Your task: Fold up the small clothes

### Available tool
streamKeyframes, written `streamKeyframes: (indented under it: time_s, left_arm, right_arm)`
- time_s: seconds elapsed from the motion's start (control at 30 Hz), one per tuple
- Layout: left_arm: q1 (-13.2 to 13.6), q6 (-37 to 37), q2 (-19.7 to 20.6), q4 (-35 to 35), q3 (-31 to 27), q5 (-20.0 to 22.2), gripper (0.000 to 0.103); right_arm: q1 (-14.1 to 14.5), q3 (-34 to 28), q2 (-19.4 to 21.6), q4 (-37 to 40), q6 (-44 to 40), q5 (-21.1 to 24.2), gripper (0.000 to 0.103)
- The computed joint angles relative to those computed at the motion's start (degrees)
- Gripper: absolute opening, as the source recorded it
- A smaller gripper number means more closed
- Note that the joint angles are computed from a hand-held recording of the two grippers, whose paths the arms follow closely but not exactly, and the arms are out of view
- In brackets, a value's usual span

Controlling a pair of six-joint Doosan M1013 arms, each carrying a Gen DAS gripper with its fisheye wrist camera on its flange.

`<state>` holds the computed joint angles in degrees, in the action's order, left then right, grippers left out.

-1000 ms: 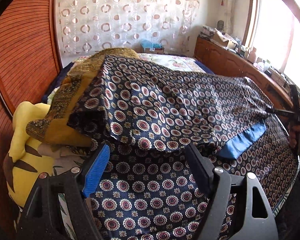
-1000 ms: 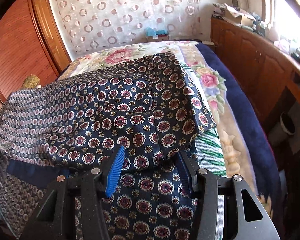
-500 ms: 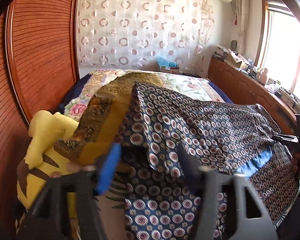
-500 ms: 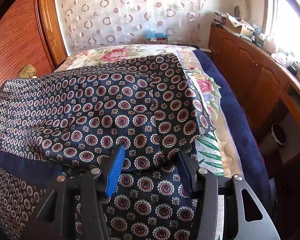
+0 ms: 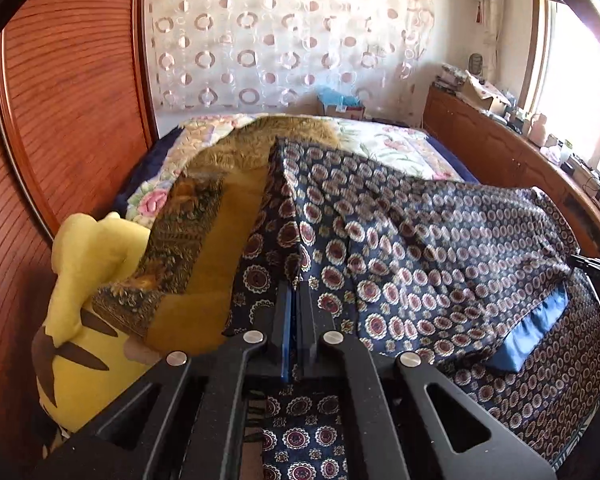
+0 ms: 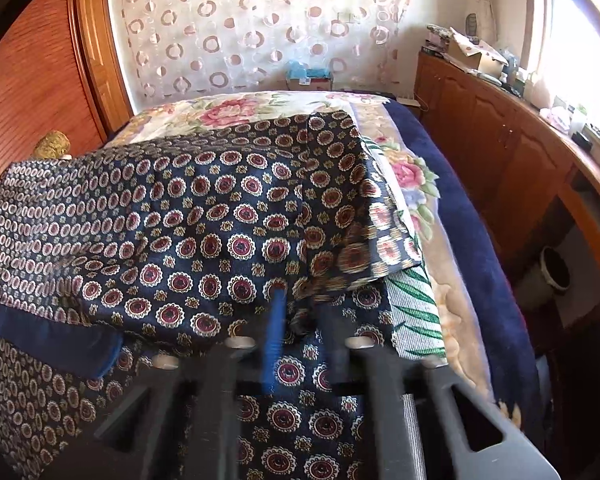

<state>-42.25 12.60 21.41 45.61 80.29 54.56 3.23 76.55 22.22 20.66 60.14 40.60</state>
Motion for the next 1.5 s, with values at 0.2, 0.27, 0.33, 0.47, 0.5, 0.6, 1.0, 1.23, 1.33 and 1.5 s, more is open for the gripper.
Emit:
streamKeyframes:
  time_s: [0.2,0.27,0.33,0.47,0.5,0.6,1.0,1.23,1.33,1.5]
  left_arm:
    - [-1.6,-3.4,-1.4,4.3,0.5,-1.5,0.002]
    - [-2.1,-4.9,-2.3,5.4,1.3,-3.2,0.002]
    - [-2.4,-6.6,-3.5,5.7,2.8,-6.2,0.002]
    - [-3.3,-10.3,-5.1,7.1,5.4,-7.1,0.002]
    - [-3.5,-11.4,-5.5,7.5,6.2,-7.4,0.002]
    - [-4.3,-14.4,-6.7,8.7,8.2,-7.8,0.002]
    - [-7.5,-20.2,-8.9,6.0,14.1,-5.1,0.002]
    - [-7.4,-18.9,-8.0,3.8,14.1,-4.9,0.002]
    - [-7.7,-18.3,-7.8,3.9,13.9,-3.5,0.002]
    - [-7.9,-19.3,-8.0,4.6,14.0,-3.2,0.002]
  right_arm:
    - [-0.6,1.8,-1.7,8.2,-7.1,-1.2,0.004]
    - [-1.0,3.4,-3.3,12.2,-10.9,-2.4,0.004]
    - [-1.4,4.8,-4.7,16.1,-15.5,-2.3,0.004]
    - [-2.7,7.8,-7.6,21.4,-22.0,-1.9,0.004]
    - [-3.1,8.6,-8.3,22.8,-23.4,-1.8,0.004]
    - [-4.5,10.8,-10.3,25.4,-26.4,-1.1,0.004]
    - [-9.8,17.0,-16.2,25.6,-29.5,8.4,0.004]
    - [-9.2,16.6,-15.1,18.8,-23.7,8.0,0.025]
    - [-9.5,17.0,-16.0,20.6,-24.3,7.3,0.038]
    - [-10.5,18.0,-16.6,26.4,-28.8,5.3,0.038]
